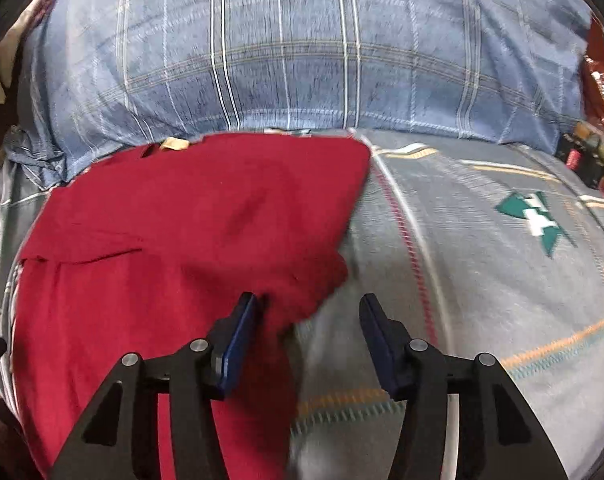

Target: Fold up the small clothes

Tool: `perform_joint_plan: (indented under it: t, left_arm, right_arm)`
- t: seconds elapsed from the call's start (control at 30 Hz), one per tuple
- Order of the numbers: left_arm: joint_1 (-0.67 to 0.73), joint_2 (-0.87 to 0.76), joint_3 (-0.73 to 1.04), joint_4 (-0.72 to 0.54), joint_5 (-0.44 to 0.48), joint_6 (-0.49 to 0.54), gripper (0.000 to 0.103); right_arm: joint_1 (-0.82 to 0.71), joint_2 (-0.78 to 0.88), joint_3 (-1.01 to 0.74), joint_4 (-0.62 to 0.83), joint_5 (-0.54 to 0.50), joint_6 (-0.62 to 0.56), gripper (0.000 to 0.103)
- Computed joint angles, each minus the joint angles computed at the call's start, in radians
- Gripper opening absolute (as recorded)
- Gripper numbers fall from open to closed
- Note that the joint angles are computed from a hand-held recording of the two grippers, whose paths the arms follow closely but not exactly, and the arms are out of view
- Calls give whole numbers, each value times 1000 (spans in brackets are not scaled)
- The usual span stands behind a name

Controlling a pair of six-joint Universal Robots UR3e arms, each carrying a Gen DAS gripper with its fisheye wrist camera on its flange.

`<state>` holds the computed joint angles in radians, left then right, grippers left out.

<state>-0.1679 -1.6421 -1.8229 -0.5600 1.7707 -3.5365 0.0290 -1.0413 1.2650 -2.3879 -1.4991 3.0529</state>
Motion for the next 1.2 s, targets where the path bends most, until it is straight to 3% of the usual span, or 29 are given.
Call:
perform_joint_plan:
  t: [0.17,0.4,0.53,0.7,0.8,1.0,1.2]
  left_arm:
    - [11,107,-95,-6,-54,12,70]
    - [-10,254,-194,-80,-46,38,70]
    - [1,325,-257,-117,-93,54,70]
    - [44,404,-330,-161,-207,80,70]
    - [56,429,-332,-246,-227,85,70]
    - [82,473,-364,-279,-283,82,70]
    - [119,512,-395,-298,-345,99,72]
  right_arm:
    - [-71,-266,325,-66,129,-39,73]
    - [-140,-625,677,40,241,-164,74]
    - [-187,-779,822,113,299,-239,74]
    - [-253,-883,913,236,338,-305,74]
    - [-287,-930,956,310,362,-356,73]
    - [-361,-986,1029,360,432,-392,75]
    - [-411,-985,1007,512,525,-464,75]
